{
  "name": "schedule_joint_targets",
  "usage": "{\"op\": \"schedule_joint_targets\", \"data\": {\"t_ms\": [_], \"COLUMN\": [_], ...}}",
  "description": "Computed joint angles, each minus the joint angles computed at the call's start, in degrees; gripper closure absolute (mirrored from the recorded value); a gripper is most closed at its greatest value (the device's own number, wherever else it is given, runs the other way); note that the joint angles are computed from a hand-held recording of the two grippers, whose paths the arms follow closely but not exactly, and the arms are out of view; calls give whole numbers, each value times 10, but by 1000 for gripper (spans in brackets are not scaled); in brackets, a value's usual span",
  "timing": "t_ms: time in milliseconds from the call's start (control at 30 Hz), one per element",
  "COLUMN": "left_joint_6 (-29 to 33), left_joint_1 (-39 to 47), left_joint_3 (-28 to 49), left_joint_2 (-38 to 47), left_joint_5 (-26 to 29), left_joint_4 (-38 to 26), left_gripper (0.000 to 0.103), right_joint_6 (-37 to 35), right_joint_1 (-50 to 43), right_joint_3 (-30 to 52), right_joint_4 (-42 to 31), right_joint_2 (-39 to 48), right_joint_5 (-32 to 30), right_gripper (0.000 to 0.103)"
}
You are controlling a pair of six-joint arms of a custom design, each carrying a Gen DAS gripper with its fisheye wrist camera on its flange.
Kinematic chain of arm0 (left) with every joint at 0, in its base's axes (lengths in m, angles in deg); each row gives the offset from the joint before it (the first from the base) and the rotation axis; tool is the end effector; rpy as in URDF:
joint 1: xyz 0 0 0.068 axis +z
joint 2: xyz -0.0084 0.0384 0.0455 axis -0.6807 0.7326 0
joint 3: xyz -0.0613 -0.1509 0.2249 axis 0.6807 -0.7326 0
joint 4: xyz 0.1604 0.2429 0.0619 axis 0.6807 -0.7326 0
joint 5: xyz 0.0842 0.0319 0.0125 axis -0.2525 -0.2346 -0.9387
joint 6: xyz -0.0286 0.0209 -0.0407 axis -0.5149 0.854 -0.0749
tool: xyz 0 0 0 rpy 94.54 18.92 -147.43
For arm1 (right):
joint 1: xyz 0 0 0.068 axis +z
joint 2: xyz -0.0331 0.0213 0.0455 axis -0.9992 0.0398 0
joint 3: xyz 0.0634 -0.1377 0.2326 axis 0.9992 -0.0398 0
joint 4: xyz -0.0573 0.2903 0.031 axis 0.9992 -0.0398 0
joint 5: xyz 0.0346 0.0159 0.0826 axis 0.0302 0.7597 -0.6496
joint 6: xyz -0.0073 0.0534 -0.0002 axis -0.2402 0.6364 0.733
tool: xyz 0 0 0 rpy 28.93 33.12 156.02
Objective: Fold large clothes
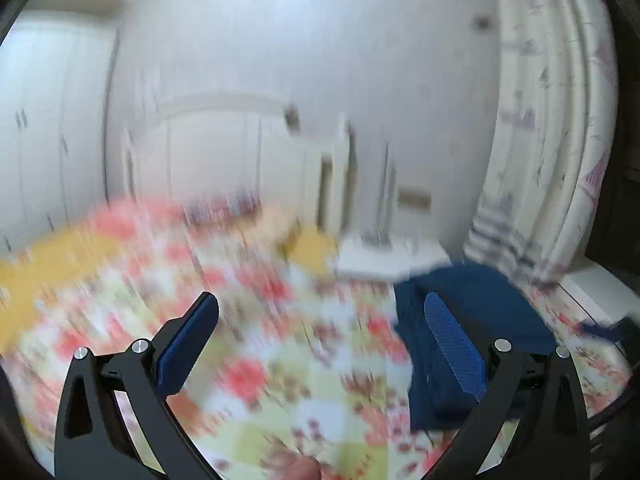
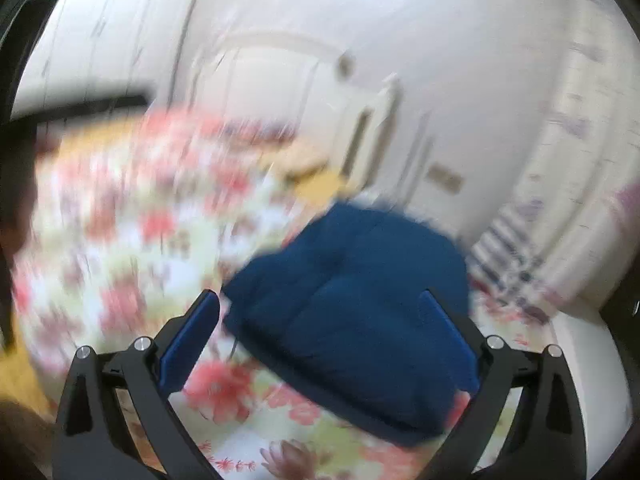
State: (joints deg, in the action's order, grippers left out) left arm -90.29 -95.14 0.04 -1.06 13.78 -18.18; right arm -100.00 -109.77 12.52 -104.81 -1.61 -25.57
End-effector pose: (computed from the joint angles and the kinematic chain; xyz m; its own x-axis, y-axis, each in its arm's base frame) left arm 0.1606 -0.1555 0.3486 -0.2340 -0.1538 -0.9600 -0.3001 0.9506 -0.0792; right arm 0.2181 -0.0632 0.3761 -0.2974 -0.4675 -0.8325 -0.5608 0.7912 -0.2440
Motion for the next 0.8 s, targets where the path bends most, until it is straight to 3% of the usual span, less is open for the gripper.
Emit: {"op": "schedule_joint_targets", "data": {"t_ms": [67, 133, 233, 333, 400, 567, 800], "left_joint_6": [-43, -107, -179, -312, -326, -286, -299], "left_joint_1": [-69, -117, -162, -202, -207, -207, -220], "left_joint_3": [68, 150, 201, 242, 254, 238, 246], "left_joint_2": [41, 102, 141, 200, 224, 243, 271], "left_joint_5": [-92, -124, -112, -119, -91, -7, 6], "left_joint_4": [-87, -193, -260, -364, -372, -297, -304], "left_gripper": [4, 4, 4, 4, 4, 4, 4], "right_joint_6": [10, 16, -11, -69, -94, -143, -186], "right_joint_1": [-117, -198, -283, -335, -350, -351, -379], "right_joint_3": [95, 167, 222, 215, 193, 121, 107], "right_joint_4": [-71, -135, -220, -275, -289, -287, -305], "right_joint_2": [26, 57, 85, 85, 77, 45, 44], "right_joint_5": [-125, -199, -233, -216, -181, -82, -88], "right_gripper": [3, 3, 3, 3, 3, 3, 3]}}
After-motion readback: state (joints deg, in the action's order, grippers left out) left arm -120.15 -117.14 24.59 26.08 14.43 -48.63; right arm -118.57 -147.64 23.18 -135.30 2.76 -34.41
